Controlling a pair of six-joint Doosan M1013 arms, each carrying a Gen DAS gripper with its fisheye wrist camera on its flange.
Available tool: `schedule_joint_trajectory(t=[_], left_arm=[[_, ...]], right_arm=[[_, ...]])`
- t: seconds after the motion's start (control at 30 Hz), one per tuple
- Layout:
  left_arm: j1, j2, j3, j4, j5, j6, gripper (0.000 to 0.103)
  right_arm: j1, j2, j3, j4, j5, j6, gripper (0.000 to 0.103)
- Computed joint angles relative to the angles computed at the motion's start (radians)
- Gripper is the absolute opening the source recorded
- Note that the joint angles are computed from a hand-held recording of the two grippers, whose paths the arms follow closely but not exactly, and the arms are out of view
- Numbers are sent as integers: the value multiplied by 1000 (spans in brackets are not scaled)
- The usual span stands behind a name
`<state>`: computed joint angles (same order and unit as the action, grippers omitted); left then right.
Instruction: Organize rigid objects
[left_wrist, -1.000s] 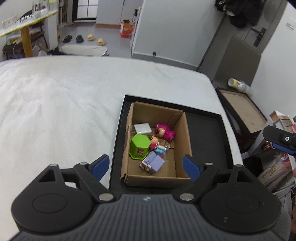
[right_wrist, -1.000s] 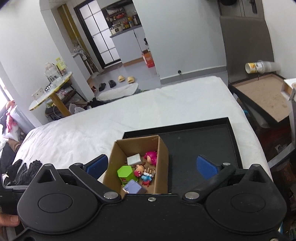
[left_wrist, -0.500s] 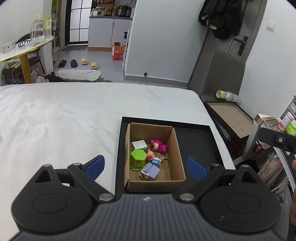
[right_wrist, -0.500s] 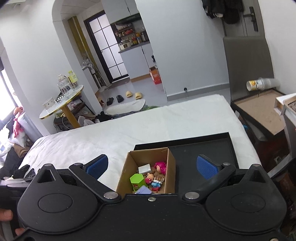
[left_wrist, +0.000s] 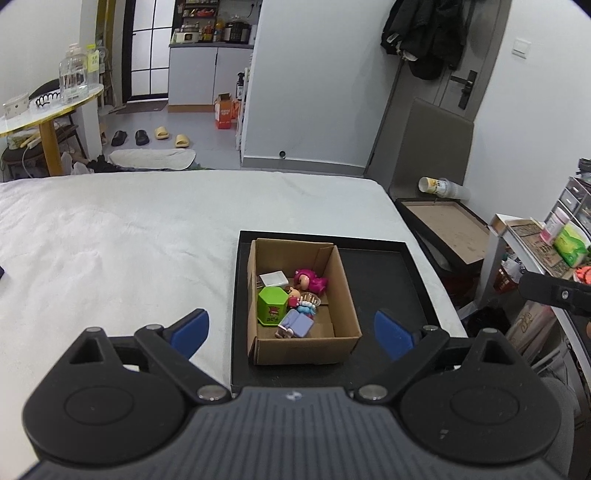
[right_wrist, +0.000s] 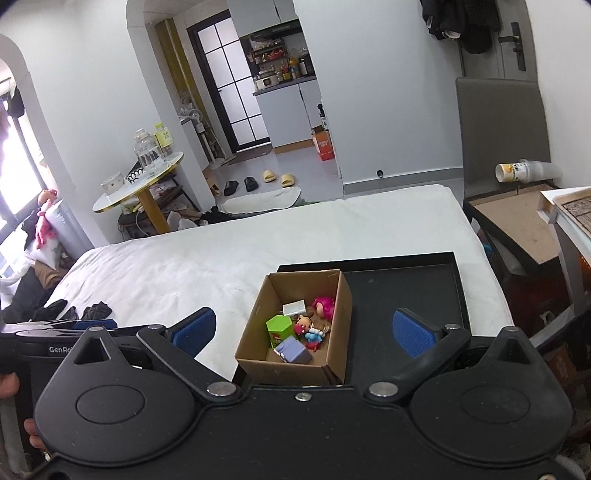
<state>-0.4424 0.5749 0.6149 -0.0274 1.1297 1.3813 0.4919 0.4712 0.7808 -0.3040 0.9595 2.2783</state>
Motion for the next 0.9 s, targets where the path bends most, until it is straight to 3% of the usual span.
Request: schedule_joint_trajectory(t=[0.17,0.47,0.9], left_arm=[[-18,-47,66,57,-39,17,96],[-23,-97,141,55,-79,22,96],[-18,-132,179,60,-109,9,96]], right_arm=[[11,-38,49,-41,-23,43,103],[34,-65,78,-94,-14,49,103],[45,-70,76,-98,0,45,103]])
